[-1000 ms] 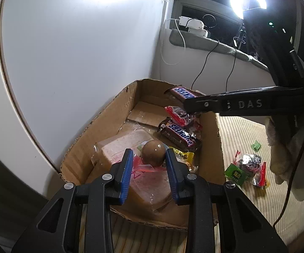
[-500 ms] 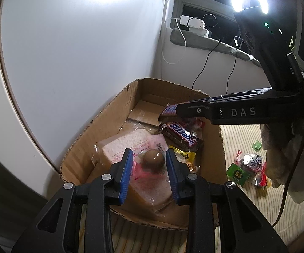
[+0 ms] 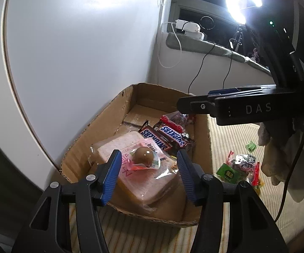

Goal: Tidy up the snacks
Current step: 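Carry the brown candy and Snickers bar into the box and release both, then move both tools back over the remaining candies on the bed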

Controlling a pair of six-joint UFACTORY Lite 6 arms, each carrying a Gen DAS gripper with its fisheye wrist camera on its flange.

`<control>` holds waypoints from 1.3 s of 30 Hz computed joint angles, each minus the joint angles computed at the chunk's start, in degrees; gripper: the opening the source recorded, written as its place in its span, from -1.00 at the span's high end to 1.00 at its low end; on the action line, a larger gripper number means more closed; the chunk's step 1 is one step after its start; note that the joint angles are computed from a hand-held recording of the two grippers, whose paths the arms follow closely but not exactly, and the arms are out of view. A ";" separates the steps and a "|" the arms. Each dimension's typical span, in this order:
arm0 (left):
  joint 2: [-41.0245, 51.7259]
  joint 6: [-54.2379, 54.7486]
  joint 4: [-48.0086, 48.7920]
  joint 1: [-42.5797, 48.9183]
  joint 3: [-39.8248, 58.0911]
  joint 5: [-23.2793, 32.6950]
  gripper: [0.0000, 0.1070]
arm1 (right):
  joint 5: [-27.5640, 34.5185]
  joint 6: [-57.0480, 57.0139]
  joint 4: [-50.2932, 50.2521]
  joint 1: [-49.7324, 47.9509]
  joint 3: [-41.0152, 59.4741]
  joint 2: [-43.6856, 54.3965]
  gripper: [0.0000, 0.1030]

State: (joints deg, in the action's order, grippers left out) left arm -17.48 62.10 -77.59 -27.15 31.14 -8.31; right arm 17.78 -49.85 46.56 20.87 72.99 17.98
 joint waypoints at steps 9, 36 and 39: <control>-3.78 11.02 -13.90 -7.26 -0.99 -4.87 0.00 | -0.40 -6.11 4.03 -2.72 -8.78 -8.92 -0.72; 8.90 -7.52 -5.08 -26.40 5.28 -9.34 0.00 | 14.14 -42.24 20.23 -38.07 -31.14 -23.19 -0.72; 11.62 -10.02 -3.56 -28.20 6.88 -8.99 0.00 | 14.36 -44.64 20.83 -40.96 -30.50 -20.66 -0.72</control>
State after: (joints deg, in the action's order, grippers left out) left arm -5.86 52.08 -81.15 -55.35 38.02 -17.31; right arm 32.13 -94.49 67.40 -20.10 42.49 -2.68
